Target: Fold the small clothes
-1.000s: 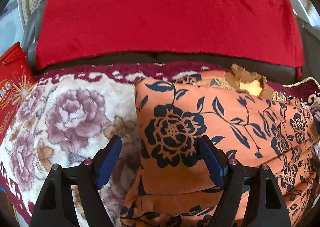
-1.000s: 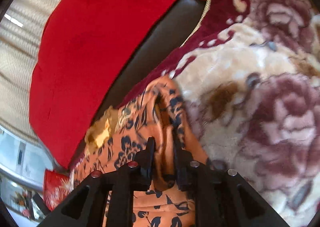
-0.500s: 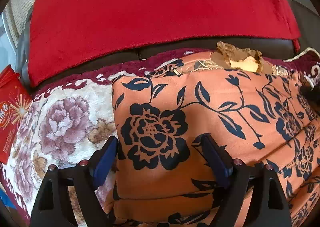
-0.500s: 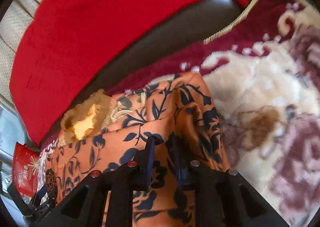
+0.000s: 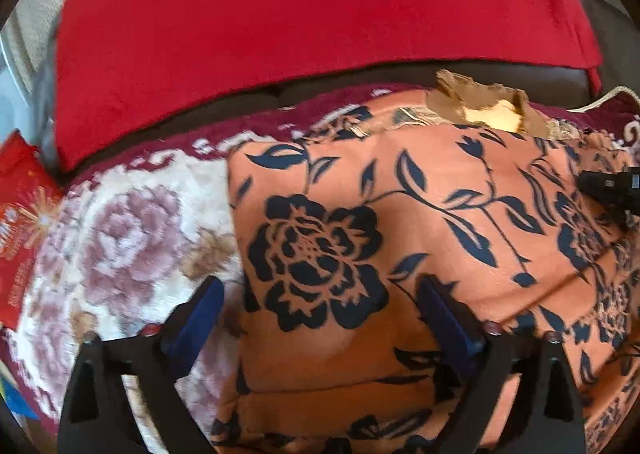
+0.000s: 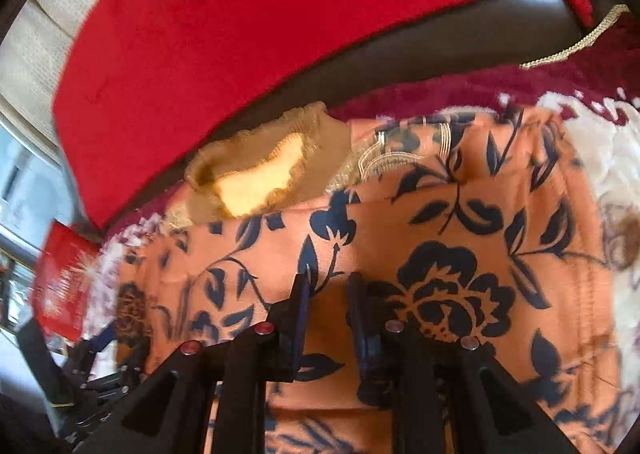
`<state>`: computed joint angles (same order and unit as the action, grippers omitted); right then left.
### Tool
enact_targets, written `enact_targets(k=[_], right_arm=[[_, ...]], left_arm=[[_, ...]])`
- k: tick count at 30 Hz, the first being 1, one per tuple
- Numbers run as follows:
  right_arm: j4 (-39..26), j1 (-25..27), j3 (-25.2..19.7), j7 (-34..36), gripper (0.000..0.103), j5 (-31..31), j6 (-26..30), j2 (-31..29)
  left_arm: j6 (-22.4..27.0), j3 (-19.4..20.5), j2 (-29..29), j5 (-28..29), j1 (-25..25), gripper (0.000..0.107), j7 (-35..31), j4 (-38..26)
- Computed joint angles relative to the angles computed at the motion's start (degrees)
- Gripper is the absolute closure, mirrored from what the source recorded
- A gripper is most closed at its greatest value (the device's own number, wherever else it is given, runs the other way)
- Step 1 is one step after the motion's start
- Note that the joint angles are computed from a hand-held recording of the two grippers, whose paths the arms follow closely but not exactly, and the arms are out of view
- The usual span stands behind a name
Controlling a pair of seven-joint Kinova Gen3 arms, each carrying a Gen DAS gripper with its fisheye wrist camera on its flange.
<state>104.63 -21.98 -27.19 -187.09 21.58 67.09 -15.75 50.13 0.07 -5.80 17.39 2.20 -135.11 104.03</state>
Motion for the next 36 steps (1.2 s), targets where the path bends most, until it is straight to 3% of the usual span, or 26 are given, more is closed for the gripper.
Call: enact_targets(k=[3,7,11,13,15,19,24,26,27,28,31,34,36], right_arm=[[-2.33,-0.77,0.38,1.21,0.079,-1.44,2.29,-0.72],[-4.87,-0.03,-5.90,-0.91,0.079,0.65,8.49,-2.52],[-1.58,-1.87,-5.30,-0.75,0.078,-4.08,8.04,-2.88],[-1.50,-0.54,-7.22,-0.98,0.079,-4.28,8.32,-4.63],[-2.35,-0.41,-7.47,-1.88,0.079,-5.83,8.85,-6.64],[-6.04,3.48,-14.26,-3.03,0.079,-6.14,15.27,-10.87],[-11.79,8.49,-20.90,-4.38,0.077,-10.58,24.63,-17.63],[-14.07,10.58,-22.27,-4.53,0.056,-13.38,28.48,-21.02],[-15.28,12.39,-23.80,-5.23,0.020,-14.55,30.40,-22.94],[-16.12,14.46,-25.14,-5.46,0.011,-15.11,31.48,-24.91],[-18.80,17.83,-26.78,-6.99,0.011,-18.94,35.33,-30.00],[-17.96,18.84,-25.27,-10.06,0.011,-25.23,34.02,-34.97],[-17.38,19.59,-24.45,-10.65,0.011,-28.97,33.59,-36.35]], left_arm=[[-1.29,-1.02,-2.60,1.40,0.14,0.009,-1.83,0.59],[2.54,-5.19,-4.28,5.13,2.40,0.009,-8.86,0.99],[-2.02,0.77,-6.23,0.73,0.05,0.004,-6.37,5.13],[-2.71,0.11,-7.06,0.00,1.04,0.004,-5.51,5.80],[-0.87,-1.66,-6.32,0.29,2.14,0.004,-5.10,4.72],[4.72,-3.73,-5.20,2.47,1.49,0.005,-5.46,2.11],[11.03,-10.52,-7.17,11.71,-1.54,0.005,-12.93,2.66],[12.99,-14.02,-9.51,15.42,-3.49,0.005,-17.14,3.95],[13.83,-15.55,-10.35,16.44,-4.17,0.005,-18.73,4.42],[14.90,-17.15,-11.08,17.13,-4.97,0.005,-20.14,4.81],[20.10,-23.02,-12.16,17.79,-10.01,0.005,-23.71,5.82],[26.68,-30.40,-9.76,15.12,-14.88,0.005,-25.13,4.86],[27.87,-32.01,-8.86,12.62,-18.54,0.005,-25.92,4.47]])
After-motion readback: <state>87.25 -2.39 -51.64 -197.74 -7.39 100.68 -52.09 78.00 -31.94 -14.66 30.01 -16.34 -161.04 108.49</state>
